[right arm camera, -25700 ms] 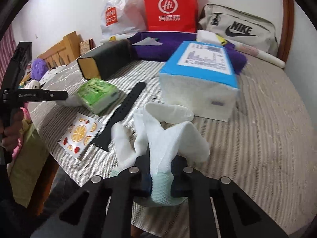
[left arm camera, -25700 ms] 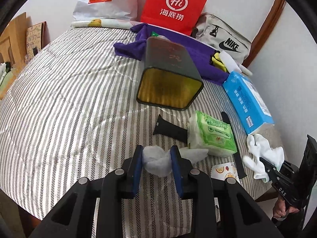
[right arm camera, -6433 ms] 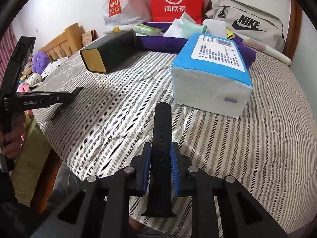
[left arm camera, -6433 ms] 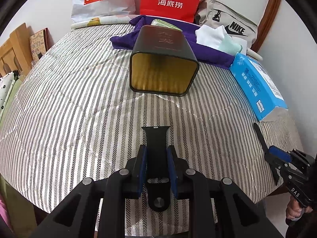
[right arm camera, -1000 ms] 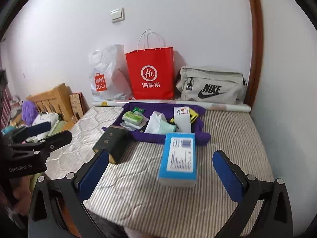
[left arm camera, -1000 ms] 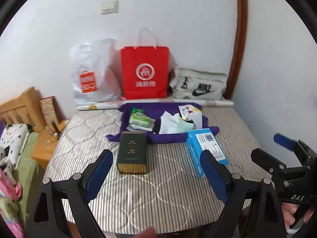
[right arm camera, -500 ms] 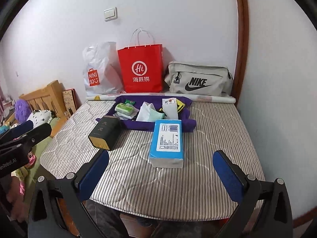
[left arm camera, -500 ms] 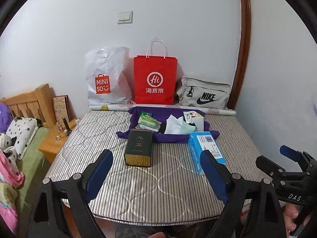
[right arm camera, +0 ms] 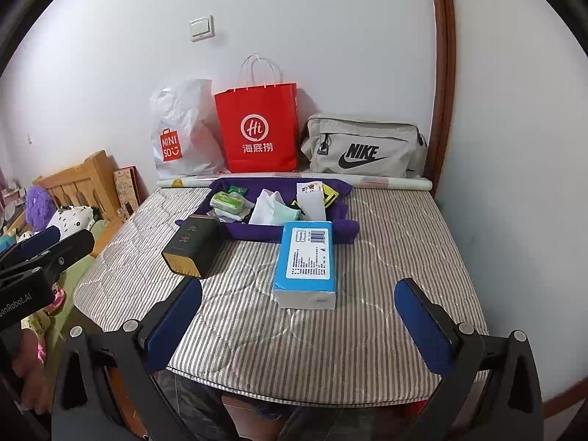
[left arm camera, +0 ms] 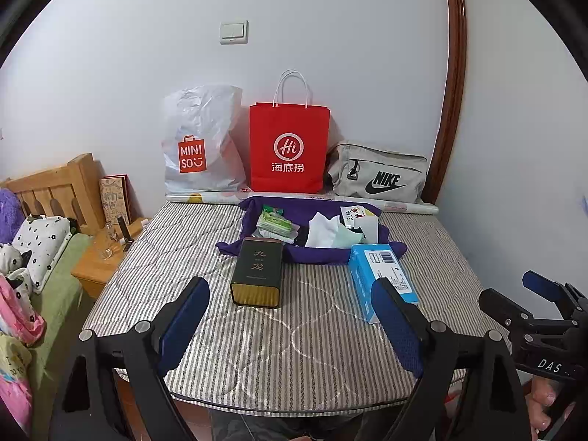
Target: Organize soft objects
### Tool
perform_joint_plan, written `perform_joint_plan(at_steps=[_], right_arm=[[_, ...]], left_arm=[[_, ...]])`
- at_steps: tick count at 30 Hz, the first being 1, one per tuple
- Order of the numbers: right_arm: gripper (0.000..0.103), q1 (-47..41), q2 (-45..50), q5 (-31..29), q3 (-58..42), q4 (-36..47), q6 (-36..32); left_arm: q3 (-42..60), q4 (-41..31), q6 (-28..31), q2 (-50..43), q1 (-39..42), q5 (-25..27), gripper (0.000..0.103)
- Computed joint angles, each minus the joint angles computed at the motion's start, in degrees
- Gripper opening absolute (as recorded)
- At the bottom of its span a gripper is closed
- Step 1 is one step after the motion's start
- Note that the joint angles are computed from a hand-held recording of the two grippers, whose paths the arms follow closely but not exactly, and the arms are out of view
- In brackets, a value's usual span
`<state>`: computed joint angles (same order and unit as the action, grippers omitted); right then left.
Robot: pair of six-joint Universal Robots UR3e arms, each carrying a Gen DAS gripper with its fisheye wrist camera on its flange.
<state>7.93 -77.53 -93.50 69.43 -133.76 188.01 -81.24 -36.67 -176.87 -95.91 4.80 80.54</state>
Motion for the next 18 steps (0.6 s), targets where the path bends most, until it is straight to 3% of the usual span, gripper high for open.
perform_joint_plan(at_steps=[18], right_arm=[[0.103,-0.64,-1.25,0.71,1.48,-0.11,-0.16]], left_arm=[[-0.5,0.4,-0.14,0.0,-0.8,-0.23,0.089]])
